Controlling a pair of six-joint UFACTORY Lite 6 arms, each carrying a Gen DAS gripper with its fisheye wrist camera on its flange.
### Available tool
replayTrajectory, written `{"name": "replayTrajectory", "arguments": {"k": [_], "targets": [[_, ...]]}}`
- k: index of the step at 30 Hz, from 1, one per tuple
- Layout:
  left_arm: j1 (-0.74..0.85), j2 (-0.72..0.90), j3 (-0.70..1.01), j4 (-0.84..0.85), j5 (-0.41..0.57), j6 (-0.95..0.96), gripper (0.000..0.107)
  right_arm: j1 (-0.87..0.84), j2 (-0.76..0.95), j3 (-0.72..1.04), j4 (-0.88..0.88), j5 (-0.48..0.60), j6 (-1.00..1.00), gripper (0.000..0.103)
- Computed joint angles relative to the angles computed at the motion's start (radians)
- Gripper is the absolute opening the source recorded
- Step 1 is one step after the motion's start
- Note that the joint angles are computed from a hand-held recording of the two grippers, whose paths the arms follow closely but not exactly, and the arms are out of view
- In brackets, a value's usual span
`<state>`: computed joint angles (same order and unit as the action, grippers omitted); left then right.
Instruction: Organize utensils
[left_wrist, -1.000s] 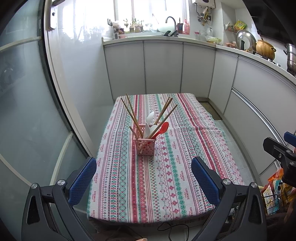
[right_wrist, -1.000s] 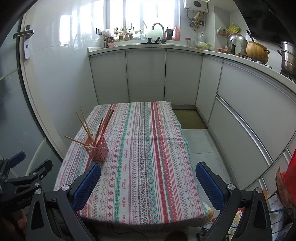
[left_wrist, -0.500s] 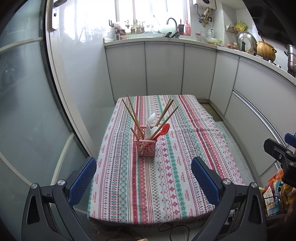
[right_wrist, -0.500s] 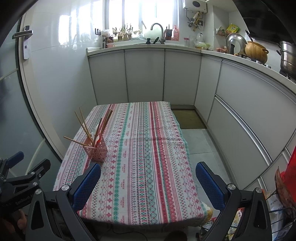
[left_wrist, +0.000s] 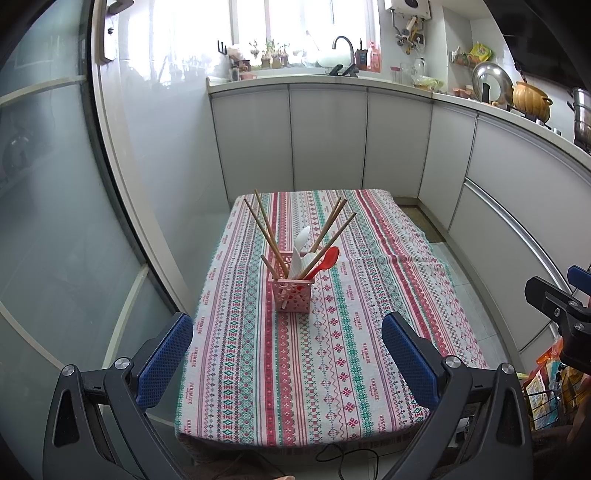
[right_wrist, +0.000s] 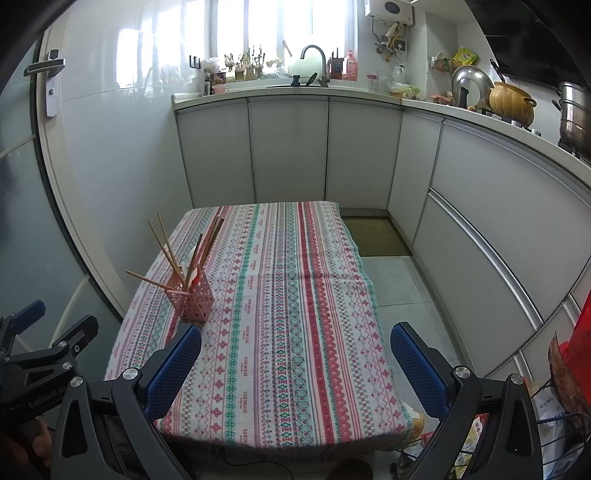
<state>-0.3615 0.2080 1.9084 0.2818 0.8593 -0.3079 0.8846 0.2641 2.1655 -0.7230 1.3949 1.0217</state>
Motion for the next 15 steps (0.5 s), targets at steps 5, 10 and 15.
{"name": "replayTrajectory", "arguments": {"k": [5,10,15], "targets": [[0.002,-0.001,0.000,0.003,0.000,0.001,0.103,0.001,0.001,0.002,-0.003,0.002,0.000,0.103],[0.003,0.000,0.002,0.001,0.000,0.004,0.103,0.000,0.002,0.006,-0.003,0.003,-0.001,0.103],[0.003,0.001,0.003,0.001,0.001,0.003,0.103,0.001,0.006,0.011,-0.002,0.005,-0.003,0.103]]}}
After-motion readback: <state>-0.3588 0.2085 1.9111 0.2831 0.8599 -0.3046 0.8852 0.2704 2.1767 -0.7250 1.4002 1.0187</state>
